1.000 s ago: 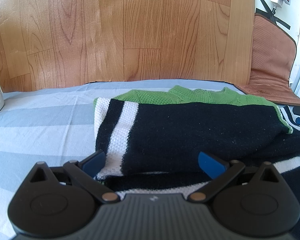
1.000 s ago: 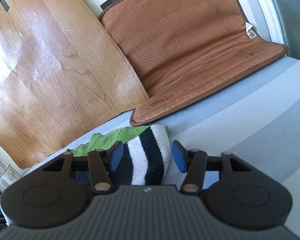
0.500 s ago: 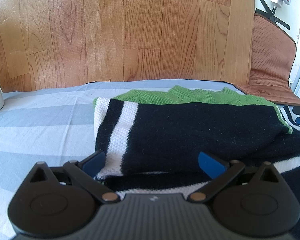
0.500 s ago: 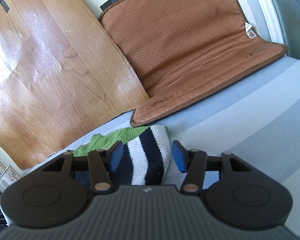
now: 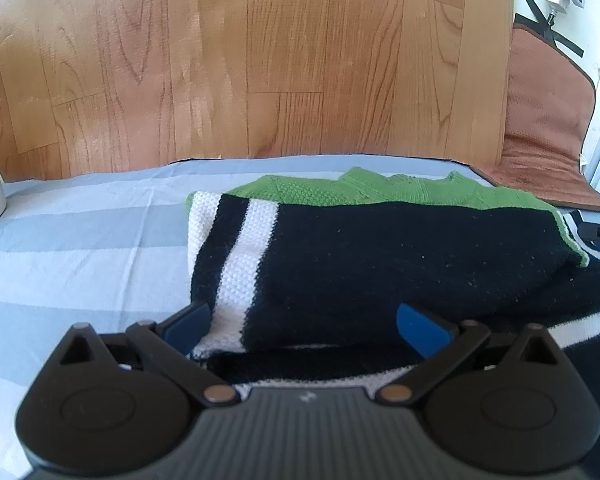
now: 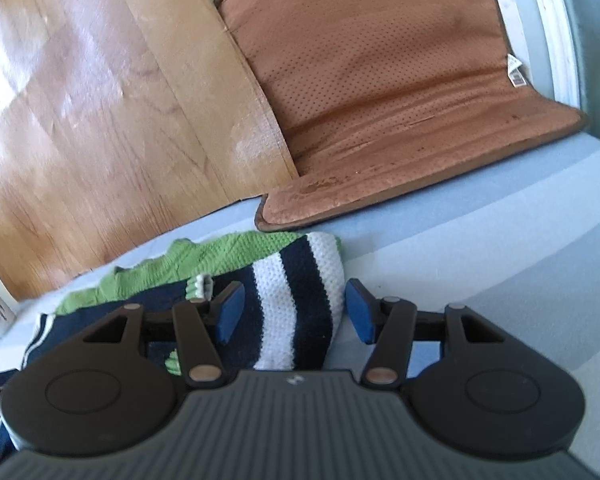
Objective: Fold small clothes
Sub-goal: 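Move both grippers to the ribbed navy hem and close the left gripper on it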
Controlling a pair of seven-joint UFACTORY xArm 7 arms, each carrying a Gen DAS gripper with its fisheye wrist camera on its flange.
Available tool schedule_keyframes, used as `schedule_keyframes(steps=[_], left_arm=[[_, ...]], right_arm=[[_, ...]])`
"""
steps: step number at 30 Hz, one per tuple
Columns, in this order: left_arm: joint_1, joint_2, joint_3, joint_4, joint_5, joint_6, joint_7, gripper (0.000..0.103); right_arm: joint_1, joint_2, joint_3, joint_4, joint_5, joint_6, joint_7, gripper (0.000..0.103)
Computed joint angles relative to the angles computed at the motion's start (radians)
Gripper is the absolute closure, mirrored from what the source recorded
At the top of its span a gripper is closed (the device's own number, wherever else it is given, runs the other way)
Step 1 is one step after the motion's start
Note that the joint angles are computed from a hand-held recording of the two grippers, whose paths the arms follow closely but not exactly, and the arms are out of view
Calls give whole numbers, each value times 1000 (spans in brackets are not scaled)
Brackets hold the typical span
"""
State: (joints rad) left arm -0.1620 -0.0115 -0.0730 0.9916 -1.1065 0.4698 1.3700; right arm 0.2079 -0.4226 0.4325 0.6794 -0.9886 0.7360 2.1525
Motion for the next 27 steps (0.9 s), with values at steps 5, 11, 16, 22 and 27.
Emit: schedule_keyframes(steps=[5, 11, 16, 22, 27], left_arm=[[57, -49, 65, -6, 98, 185, -106, 0], [213, -155, 233, -33, 79, 586, 33, 0], [326, -170, 302, -34, 180, 833, 89, 0], [414, -208, 328, -90, 316, 943, 84, 4], [463, -230, 364, -95, 363, 1041, 99, 5]], right_arm=[[35, -97, 45, -46, 45, 22, 107, 44], [135, -275, 158, -110, 227, 40, 120, 44], [165, -351, 308, -91, 335, 34, 140, 44], [154, -342, 460, -24, 453, 54, 157, 44], [174, -372, 511, 7, 533, 111, 150, 44]])
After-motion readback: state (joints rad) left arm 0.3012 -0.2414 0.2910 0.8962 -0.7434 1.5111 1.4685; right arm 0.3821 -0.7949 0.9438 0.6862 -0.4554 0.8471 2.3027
